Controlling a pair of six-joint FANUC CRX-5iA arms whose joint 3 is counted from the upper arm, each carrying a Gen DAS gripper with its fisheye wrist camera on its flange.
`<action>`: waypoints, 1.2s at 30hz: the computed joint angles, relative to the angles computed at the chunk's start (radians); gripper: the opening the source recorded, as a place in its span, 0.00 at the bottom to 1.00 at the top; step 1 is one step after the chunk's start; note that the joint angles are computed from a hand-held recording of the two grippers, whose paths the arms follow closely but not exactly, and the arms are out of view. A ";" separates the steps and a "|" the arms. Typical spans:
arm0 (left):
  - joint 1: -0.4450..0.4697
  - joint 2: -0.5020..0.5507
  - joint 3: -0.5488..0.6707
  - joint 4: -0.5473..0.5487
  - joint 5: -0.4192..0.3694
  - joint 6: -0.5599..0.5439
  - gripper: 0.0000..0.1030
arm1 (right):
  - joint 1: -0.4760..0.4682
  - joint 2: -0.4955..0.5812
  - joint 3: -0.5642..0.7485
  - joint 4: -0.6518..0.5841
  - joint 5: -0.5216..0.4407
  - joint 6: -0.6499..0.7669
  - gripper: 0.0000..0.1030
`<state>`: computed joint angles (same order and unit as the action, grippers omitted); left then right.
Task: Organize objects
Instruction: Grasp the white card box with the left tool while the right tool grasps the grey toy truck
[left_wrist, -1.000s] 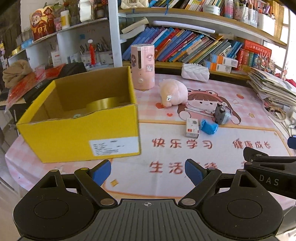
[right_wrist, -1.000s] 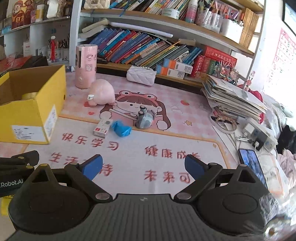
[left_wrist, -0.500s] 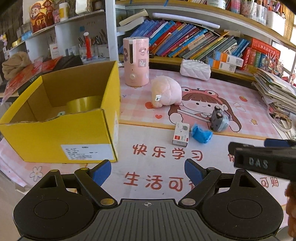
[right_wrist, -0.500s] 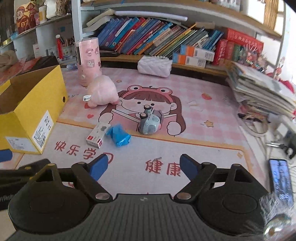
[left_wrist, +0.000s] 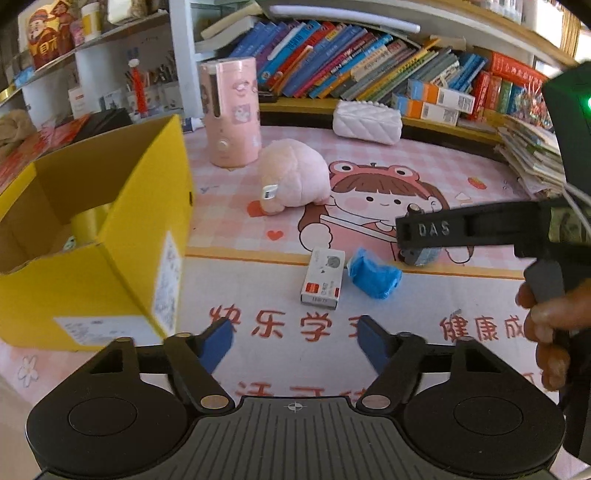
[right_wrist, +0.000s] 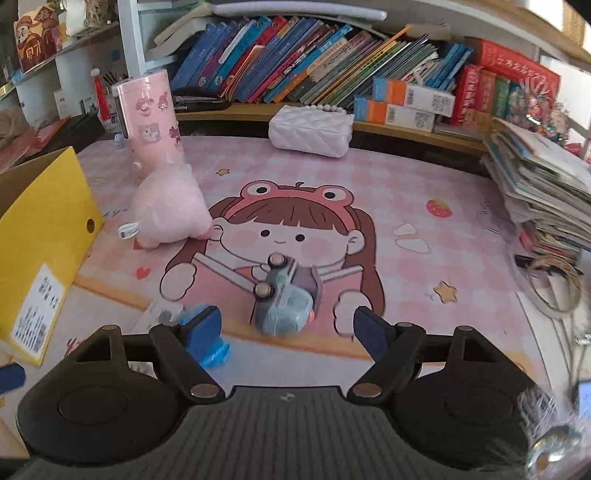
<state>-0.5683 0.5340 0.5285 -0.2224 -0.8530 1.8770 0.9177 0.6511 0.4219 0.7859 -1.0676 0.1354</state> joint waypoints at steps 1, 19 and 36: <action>0.000 0.016 0.019 0.002 -0.006 -0.005 0.60 | -0.008 0.008 0.013 -0.009 0.004 0.014 0.76; 0.021 0.235 0.282 0.087 -0.086 -0.115 0.43 | -0.063 0.065 0.103 -0.128 0.031 0.145 0.60; 0.063 0.084 0.069 0.219 0.080 -0.130 0.27 | -0.011 -0.009 0.007 -0.013 -0.015 0.017 0.41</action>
